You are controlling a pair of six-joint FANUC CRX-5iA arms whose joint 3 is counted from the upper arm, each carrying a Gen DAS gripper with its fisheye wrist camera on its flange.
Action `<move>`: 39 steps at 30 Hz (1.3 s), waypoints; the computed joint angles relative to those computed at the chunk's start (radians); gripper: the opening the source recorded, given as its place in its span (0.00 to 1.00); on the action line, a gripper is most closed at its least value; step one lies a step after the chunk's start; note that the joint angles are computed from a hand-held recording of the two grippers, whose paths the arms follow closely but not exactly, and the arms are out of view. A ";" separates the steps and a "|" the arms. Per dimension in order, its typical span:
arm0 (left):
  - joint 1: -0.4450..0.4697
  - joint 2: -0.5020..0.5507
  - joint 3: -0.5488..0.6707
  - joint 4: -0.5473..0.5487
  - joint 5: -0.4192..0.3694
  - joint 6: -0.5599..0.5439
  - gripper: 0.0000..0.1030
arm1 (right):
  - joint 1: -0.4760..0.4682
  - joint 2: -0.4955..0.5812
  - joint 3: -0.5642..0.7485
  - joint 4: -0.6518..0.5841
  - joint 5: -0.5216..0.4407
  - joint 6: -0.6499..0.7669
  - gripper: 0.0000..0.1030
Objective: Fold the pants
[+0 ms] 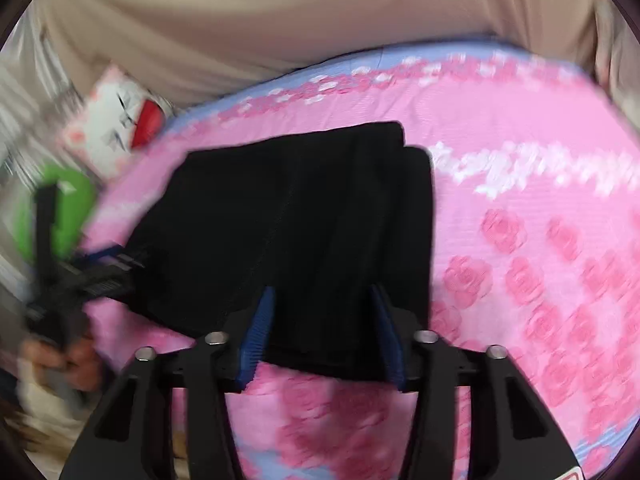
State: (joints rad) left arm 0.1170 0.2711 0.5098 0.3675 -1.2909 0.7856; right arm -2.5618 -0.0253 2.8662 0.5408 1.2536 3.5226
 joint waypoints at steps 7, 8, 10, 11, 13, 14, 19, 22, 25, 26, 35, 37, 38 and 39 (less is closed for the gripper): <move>0.002 0.003 0.006 0.002 -0.011 0.000 0.96 | 0.021 0.043 0.003 0.038 -0.002 -0.012 0.12; 0.003 0.005 0.008 0.004 -0.014 0.001 0.96 | 0.002 0.039 0.014 0.009 -0.004 0.002 0.16; 0.005 0.008 0.014 0.005 -0.025 0.002 0.96 | -0.027 0.066 0.074 -0.031 -0.063 -0.047 0.25; 0.006 0.008 0.016 0.004 -0.029 0.000 0.96 | -0.032 0.079 0.088 -0.042 -0.080 -0.065 0.28; 0.009 0.009 0.020 0.006 -0.038 -0.007 0.96 | 0.002 0.061 0.042 0.011 -0.013 -0.072 0.38; 0.009 0.009 0.021 0.005 -0.040 -0.008 0.96 | 0.024 0.044 0.007 0.047 0.040 -0.069 0.43; 0.004 0.007 0.022 -0.002 -0.038 -0.006 0.96 | 0.034 0.018 -0.063 0.098 0.054 0.000 0.32; -0.001 0.002 0.016 -0.008 -0.030 -0.010 0.96 | -0.031 -0.011 -0.102 0.057 -0.014 0.112 0.00; -0.002 0.004 0.019 -0.010 -0.030 -0.018 0.96 | -0.107 -0.048 -0.136 0.000 -0.046 0.190 0.00; -0.003 0.006 0.021 -0.011 -0.032 -0.017 0.96 | -0.142 -0.065 -0.144 -0.018 -0.051 0.215 0.01; 0.002 0.041 0.071 0.002 -0.087 -0.004 0.95 | -0.197 -0.055 -0.102 -0.071 -0.023 0.196 0.23; 0.009 0.048 0.084 0.023 -0.112 -0.008 0.95 | -0.143 -0.035 -0.103 -0.010 0.018 0.150 0.49; 0.010 0.048 0.086 0.031 -0.119 -0.015 0.95 | -0.113 -0.030 -0.105 0.022 0.051 0.131 0.52; 0.009 0.047 0.085 0.033 -0.120 -0.020 0.95 | -0.083 -0.025 -0.107 0.046 0.092 0.109 0.52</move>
